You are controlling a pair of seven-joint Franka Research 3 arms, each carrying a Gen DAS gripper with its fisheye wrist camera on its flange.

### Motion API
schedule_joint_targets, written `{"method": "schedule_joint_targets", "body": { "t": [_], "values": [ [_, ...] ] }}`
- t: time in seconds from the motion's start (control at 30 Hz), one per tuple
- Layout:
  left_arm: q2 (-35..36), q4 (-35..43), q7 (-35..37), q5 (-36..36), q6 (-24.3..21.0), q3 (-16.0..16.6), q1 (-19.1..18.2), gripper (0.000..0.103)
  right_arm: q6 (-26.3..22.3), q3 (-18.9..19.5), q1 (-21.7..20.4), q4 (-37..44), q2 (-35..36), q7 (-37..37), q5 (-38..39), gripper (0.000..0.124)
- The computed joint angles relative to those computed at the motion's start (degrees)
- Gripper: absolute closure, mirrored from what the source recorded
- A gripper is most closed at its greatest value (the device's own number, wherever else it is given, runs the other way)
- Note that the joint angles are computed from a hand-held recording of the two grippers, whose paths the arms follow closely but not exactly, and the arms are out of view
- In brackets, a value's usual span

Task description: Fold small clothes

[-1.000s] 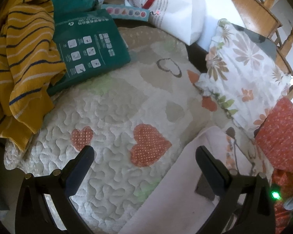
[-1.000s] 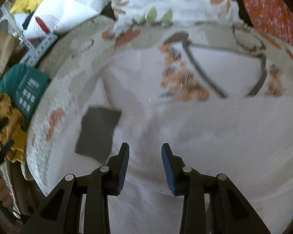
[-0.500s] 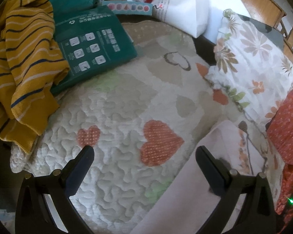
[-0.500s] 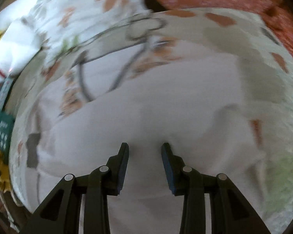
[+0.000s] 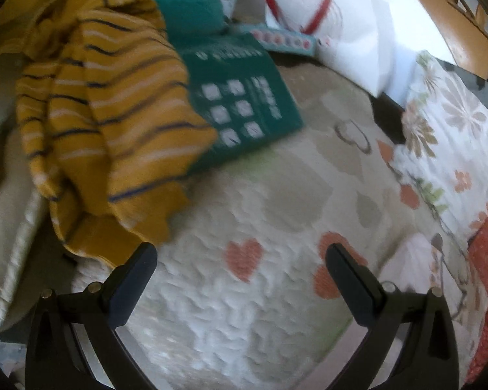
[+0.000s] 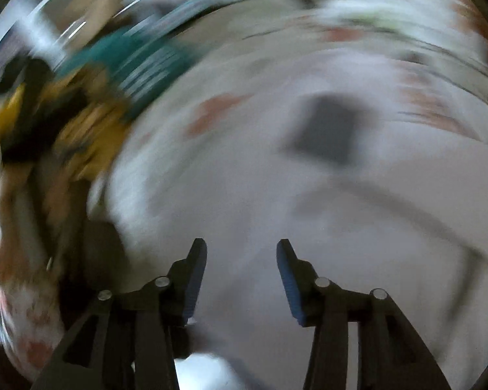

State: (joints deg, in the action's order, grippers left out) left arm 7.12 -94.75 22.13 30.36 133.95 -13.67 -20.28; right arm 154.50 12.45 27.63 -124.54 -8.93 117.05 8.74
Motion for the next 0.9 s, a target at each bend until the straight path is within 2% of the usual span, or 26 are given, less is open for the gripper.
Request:
{"method": "schedule_joint_targets", "body": {
  "t": [0.07, 0.2, 0.27, 0.33, 0.4, 0.43, 0.47, 0.5, 0.53, 0.57, 0.6, 0.73, 0.9],
  "values": [
    [-1.4, -1.4, -0.9, 1.9, -0.5, 0.4, 0.1, 0.0, -0.5, 1.3, 2.2, 4.5, 4.6, -3.4, 0.0, 0.072],
    [-3.4, -3.9, -0.9, 1.5, 0.0, 0.4, 1.4, 0.0, -3.5, 2.4, 5.7, 10.4, 11.0, -2.0, -8.6, 0.068],
    [-4.1, -5.0, -0.8, 0.1, 0.8, 0.4, 2.1, 0.0, -6.8, 1.6, 7.9, 13.3, 14.0, 2.6, -16.4, 0.064],
    [-4.9, -6.1, -1.2, -0.4, 1.4, 0.3, 2.6, 0.0, -13.3, -0.1, 11.6, 17.7, 17.6, 10.6, -30.0, 0.063],
    [-5.6, -6.8, -1.9, 0.0, 1.9, 0.2, 2.9, 0.0, -16.1, -1.5, 14.8, 18.8, 19.1, 15.3, -39.9, 0.062],
    [-5.9, -7.0, -2.3, 0.5, 1.9, 0.1, 3.1, 0.0, -17.8, -2.0, 16.2, 19.1, 19.5, 16.9, -44.2, 0.069],
    [-6.1, -7.1, -2.7, 0.9, 1.9, 0.0, 3.2, 0.0, -19.6, -2.2, 17.2, 19.3, 19.8, 17.7, -47.3, 0.093],
    [-6.3, -7.3, -3.2, 1.4, 1.9, -0.1, 3.3, 0.0, -19.7, -2.4, 17.2, 19.0, 19.6, 18.3, -48.2, 0.106],
    [-6.5, -7.5, -3.6, 1.6, 2.0, -0.1, 3.4, 0.0, -17.8, -2.3, 16.1, 18.1, 18.9, 17.6, -45.6, 0.116],
    [-6.8, -7.8, -3.9, 1.5, 2.3, -0.1, 3.6, 0.0, -14.7, -2.1, 14.2, 16.6, 17.7, 16.3, -39.9, 0.118],
    [-7.0, -8.0, -4.2, 1.4, 2.4, -0.1, 3.7, 0.0, -11.7, -2.0, 12.4, 15.1, 16.4, 14.9, -34.1, 0.118],
    [-7.5, -8.8, -5.6, 0.7, 2.8, -0.1, 4.4, 0.0, -4.1, -2.0, 8.3, 12.9, 12.6, 11.3, -20.8, 0.118],
    [-8.1, -9.8, -8.0, 0.5, 2.7, 0.0, 5.1, 0.0, 1.8, -2.2, 4.4, 18.3, 12.8, 5.1, -6.8, 0.118]
  ]
}}
